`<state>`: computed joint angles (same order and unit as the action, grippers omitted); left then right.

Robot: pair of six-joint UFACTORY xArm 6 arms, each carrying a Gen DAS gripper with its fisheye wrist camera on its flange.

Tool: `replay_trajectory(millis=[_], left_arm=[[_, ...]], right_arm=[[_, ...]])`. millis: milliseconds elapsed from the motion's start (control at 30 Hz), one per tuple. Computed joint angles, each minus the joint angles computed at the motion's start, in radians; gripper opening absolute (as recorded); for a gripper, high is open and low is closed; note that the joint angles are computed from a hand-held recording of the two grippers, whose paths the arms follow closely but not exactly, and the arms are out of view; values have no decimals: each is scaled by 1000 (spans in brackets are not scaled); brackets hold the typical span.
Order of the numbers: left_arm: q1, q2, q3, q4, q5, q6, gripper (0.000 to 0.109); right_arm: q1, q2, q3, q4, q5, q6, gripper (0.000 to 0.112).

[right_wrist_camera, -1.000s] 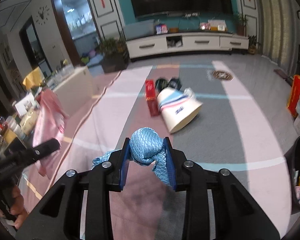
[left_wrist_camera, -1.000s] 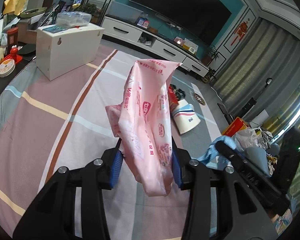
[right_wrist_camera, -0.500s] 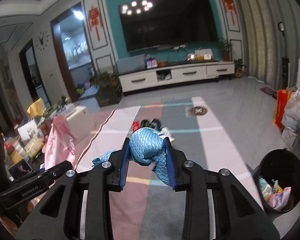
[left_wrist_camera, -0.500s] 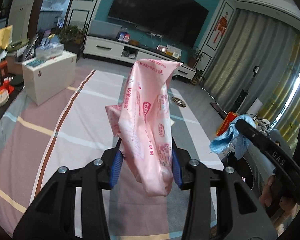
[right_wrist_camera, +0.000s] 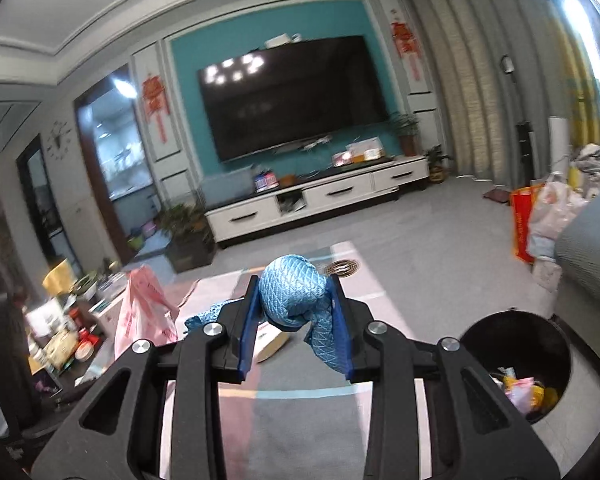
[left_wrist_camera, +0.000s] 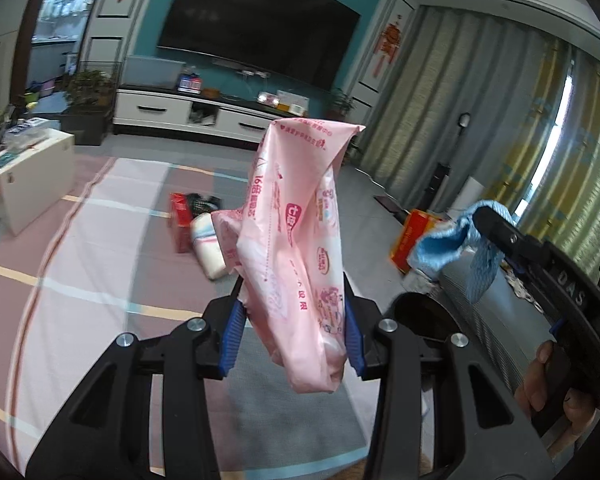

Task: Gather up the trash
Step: 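Carry the pink packet and blue cloth over the black bin with both tools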

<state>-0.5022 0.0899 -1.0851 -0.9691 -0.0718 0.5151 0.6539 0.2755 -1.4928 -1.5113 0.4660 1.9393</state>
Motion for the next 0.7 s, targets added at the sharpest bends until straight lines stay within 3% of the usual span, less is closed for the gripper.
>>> replay_trajectory(millis=[167,433,700], left_arm=[[-46,47,-49,32,23,-22,43],[-100,172,-207,-158,110,153,43],[-140,318,-357,12,207,14,43]], right_arm=[[-18,-79,96,-25,63,76,34],[-31,-209,266,-45,208,229,34],[-78,-282,387,15,268,303,34]])
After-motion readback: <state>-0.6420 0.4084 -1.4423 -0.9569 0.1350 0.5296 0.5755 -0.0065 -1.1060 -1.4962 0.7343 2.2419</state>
